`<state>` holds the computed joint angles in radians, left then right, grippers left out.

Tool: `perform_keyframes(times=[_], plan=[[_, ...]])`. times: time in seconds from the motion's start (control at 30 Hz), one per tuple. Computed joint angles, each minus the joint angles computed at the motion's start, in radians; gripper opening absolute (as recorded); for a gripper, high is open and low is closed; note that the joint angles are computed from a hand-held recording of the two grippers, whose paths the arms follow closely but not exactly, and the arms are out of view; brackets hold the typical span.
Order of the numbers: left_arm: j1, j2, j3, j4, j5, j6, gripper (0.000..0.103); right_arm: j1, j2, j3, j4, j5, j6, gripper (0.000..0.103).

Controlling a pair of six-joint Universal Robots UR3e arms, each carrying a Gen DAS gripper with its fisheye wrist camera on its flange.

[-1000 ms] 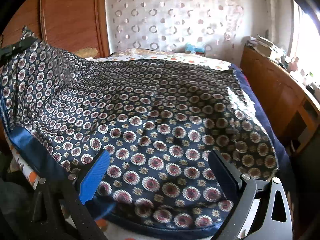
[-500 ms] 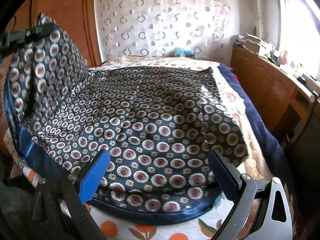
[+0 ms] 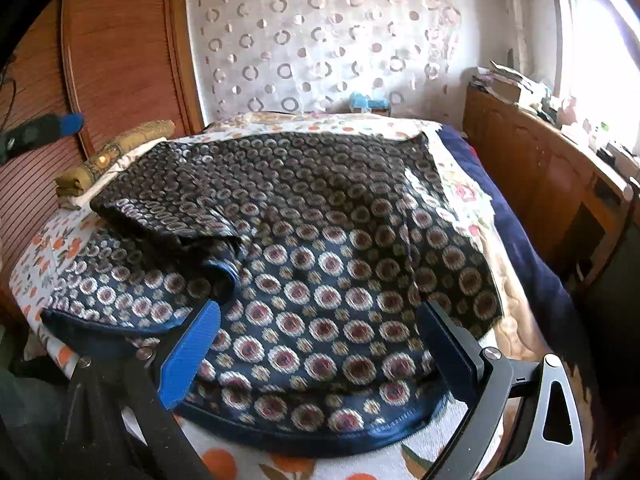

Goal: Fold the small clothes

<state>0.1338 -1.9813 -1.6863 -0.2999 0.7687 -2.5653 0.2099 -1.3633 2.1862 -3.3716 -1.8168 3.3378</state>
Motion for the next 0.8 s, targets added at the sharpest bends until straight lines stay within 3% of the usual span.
perform_keyframes(times=[0.33,0.5,0.6,0.8], plan=[[0.097,-0.019,-0.069,0.102,0.058,-0.027,0.075,0.046,0.122,-0.264,0.158,0.001,-0.097,0.099],[0.121,-0.041,-0.072,0.130,0.069,-0.036,0.075,0.066,0.239,-0.470,0.311,0.011,-0.182,0.089],[0.125,-0.051,-0.076,0.142,0.072,-0.043,0.075,0.073,0.287,-0.572,0.385,0.014,-0.223,0.077],[0.131,-0.063,-0.086,0.152,0.082,-0.041,0.075,0.050,0.343,-0.689,0.475,0.069,-0.276,0.036]])
